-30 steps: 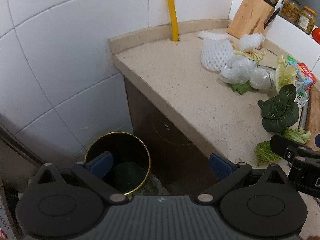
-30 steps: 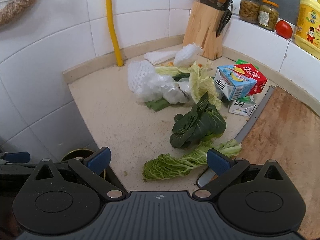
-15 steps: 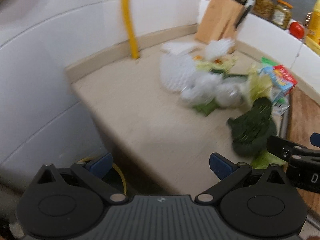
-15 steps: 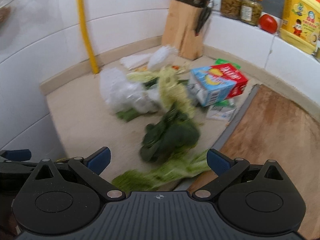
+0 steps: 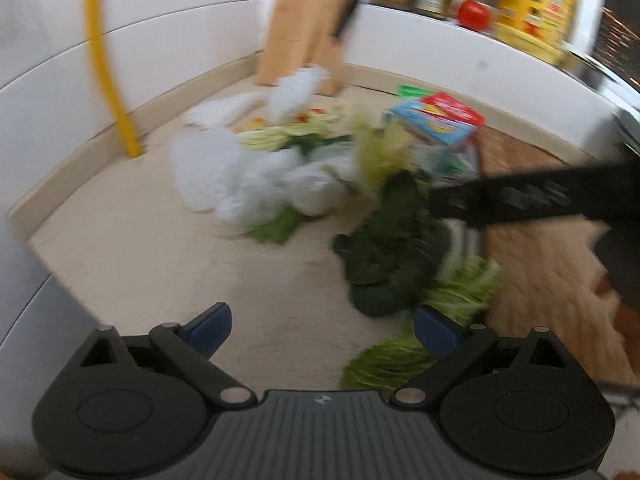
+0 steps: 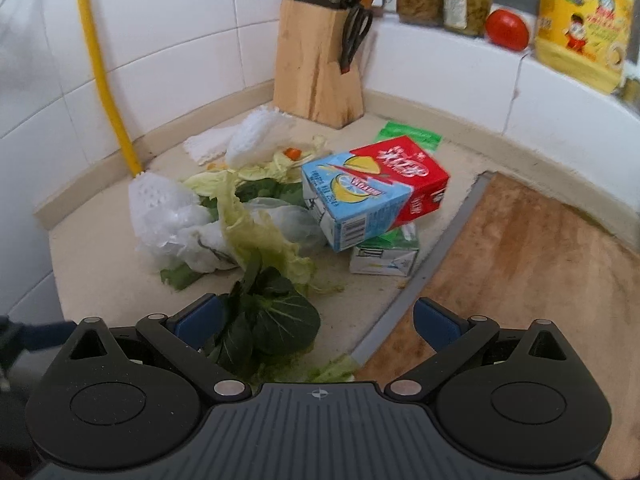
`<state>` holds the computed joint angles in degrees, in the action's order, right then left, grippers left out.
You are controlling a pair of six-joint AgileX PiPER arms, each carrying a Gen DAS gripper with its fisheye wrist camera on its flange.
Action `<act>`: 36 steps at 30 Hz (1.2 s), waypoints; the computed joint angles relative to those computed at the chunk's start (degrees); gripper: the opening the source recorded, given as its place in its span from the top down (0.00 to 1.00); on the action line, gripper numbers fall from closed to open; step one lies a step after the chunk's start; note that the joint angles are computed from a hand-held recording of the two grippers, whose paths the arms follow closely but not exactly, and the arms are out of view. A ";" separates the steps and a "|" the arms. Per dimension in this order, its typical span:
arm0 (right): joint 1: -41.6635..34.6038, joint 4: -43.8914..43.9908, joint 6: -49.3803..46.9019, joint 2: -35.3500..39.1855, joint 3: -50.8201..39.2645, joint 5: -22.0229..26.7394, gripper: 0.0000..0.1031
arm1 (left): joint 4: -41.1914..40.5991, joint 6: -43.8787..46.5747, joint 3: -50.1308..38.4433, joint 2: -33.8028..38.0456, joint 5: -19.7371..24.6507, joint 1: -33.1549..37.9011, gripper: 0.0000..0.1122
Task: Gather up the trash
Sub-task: 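Grasp the pale cabbage leaf with the left tool while the right tool grasps the bok choy, then carry the held leaves with both tools toward the black trash bin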
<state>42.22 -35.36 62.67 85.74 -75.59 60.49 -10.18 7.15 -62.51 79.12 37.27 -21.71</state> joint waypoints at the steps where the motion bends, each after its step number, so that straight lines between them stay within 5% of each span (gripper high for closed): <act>1: -1.05 1.29 -1.39 0.08 0.05 -1.13 0.00 | -1.72 2.55 -0.05 0.17 0.13 -0.18 0.16; 10: -7.21 11.15 -15.87 5.05 -2.87 -6.28 0.00 | -10.04 14.80 -2.78 4.77 2.28 -2.44 0.20; 14: -9.06 15.55 -20.65 6.57 -3.27 -8.04 0.00 | -9.88 14.89 -4.66 8.36 3.42 -3.34 0.39; 19: -11.68 21.75 -26.92 8.37 -4.06 -9.08 0.06 | -10.89 16.45 -4.69 9.12 1.50 -3.85 0.42; 22: -13.86 27.90 -31.73 9.05 -4.53 -9.81 0.28 | -7.87 13.95 -5.91 9.83 1.38 -4.87 0.51; 29: -16.75 34.31 -36.58 8.68 -4.24 -11.20 0.38 | -9.12 12.31 -8.53 10.14 6.29 -2.97 0.88; 36: -18.84 39.86 -39.61 5.04 -1.28 -13.49 0.39 | -6.26 11.58 -4.37 4.13 9.27 0.62 0.91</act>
<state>23.38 4.50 23.06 90.79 -76.87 46.99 -16.43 18.73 -66.89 83.26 46.54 -21.09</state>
